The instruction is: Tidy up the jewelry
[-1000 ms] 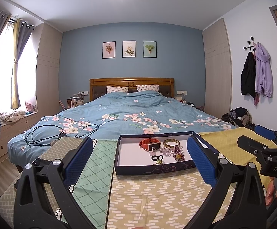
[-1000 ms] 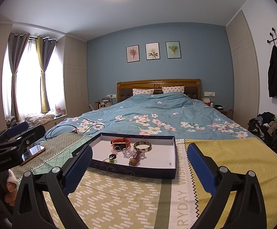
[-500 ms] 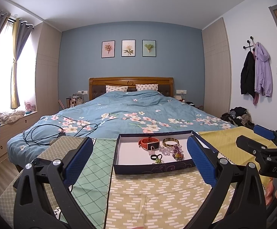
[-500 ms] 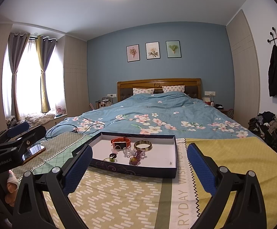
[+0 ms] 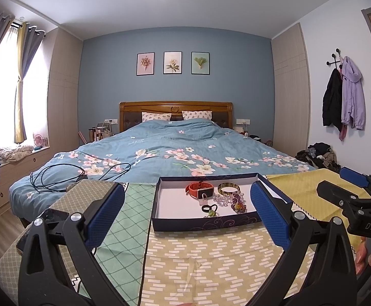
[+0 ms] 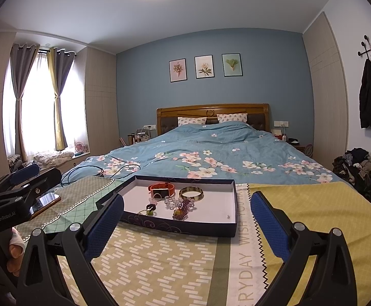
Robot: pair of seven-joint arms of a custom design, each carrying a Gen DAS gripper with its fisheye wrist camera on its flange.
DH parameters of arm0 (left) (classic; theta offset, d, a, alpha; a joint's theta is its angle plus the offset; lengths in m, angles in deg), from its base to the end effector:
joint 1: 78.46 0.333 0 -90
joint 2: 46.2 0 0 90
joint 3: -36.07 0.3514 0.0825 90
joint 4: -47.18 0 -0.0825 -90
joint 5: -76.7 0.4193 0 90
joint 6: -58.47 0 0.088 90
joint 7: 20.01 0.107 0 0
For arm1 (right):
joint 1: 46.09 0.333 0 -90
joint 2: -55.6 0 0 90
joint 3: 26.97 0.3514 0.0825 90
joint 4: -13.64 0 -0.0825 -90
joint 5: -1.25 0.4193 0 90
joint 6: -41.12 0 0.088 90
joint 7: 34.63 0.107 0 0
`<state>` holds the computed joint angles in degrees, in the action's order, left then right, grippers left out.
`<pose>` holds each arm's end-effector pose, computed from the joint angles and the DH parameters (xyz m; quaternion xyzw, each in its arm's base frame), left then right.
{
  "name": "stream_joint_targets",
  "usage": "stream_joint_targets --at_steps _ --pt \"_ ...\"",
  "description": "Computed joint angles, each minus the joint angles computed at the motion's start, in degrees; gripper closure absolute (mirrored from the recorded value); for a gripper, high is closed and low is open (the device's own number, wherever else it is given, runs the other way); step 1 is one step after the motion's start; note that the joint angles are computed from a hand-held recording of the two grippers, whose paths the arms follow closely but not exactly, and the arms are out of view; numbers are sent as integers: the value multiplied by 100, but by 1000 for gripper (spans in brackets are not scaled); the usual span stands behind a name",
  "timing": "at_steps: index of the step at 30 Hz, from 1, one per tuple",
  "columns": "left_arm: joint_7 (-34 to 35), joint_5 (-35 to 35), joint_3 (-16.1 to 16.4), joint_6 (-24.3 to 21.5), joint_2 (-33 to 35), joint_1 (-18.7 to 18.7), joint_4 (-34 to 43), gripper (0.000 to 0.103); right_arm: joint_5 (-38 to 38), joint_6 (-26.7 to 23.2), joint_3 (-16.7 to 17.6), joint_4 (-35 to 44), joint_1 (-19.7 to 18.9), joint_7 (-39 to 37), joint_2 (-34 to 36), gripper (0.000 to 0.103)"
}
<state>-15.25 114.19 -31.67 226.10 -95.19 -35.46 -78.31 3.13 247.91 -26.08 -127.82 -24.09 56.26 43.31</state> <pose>0.4021 -0.4058 0.5727 -0.5719 0.5092 -0.4345 0.4741 0.4679 0.1936 0.5560 -0.6375 0.4482 -0.3406 0.5260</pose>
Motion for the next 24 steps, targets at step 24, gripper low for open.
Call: stream_joint_targets --at_steps 24 --pt "497 67 -59 -442 1027 -156 88 6 -172 -1775 -466 420 -140 17 -49 7"
